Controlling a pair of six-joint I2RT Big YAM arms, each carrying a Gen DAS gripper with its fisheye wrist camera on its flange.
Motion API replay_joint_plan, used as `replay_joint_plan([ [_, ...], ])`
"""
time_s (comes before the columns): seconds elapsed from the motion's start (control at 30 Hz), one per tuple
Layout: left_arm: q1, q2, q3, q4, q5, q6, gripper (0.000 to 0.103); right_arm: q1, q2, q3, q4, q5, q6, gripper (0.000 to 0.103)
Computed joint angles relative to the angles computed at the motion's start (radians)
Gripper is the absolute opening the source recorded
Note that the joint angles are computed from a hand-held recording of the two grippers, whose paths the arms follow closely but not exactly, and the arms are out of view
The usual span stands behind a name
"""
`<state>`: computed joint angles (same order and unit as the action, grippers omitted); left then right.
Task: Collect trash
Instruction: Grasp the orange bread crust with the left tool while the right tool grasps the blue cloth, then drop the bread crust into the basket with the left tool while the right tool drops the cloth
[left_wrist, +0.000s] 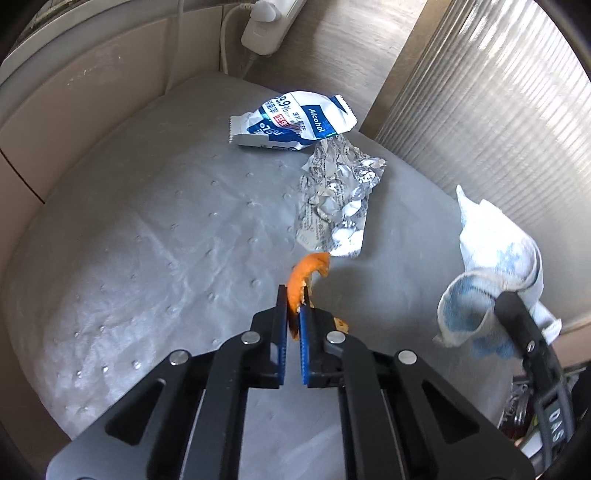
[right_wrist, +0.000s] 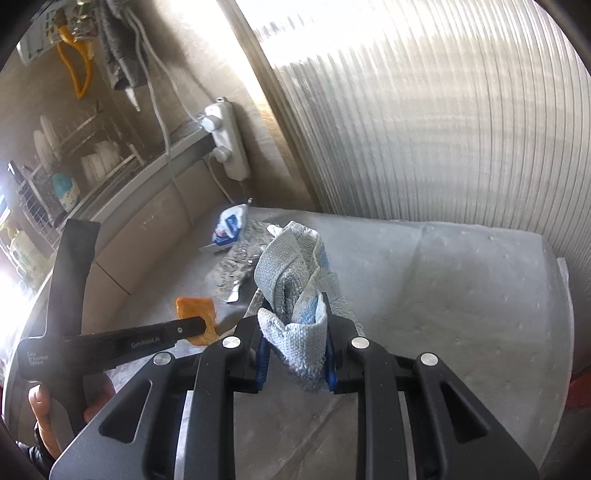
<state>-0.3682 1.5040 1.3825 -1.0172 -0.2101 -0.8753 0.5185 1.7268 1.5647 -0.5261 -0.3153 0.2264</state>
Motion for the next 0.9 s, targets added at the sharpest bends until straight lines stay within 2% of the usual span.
replay_joint_plan([
  [0.17,-0.023,-0.110,-0.093,0.054,-0.013,0.063,0.005,0.033,-0.074,-0.047,-0.002,0.052,-0.020,0.023],
  [0.3,-0.053,-0.229,-0.184,0.096,-0.004,0.110,0.005,0.074,-0.186,-0.140,0.009,0.107,-0.028,0.023],
  [0.6,-0.174,-0.513,-0.385,0.113,0.031,0.197,0.005,0.216,-0.454,-0.373,-0.018,0.229,-0.009,0.023],
  [0.7,-0.253,-0.597,-0.441,0.088,0.041,0.196,0.005,0.287,-0.546,-0.460,-0.038,0.261,0.031,0.023],
  [0.8,-0.346,-0.645,-0.488,0.057,0.003,0.193,0.005,0.341,-0.609,-0.526,-0.052,0.284,0.072,0.023],
  [0.9,-0.449,-0.673,-0.527,0.019,-0.018,0.155,0.005,0.399,-0.655,-0.589,-0.065,0.304,0.130,0.023],
])
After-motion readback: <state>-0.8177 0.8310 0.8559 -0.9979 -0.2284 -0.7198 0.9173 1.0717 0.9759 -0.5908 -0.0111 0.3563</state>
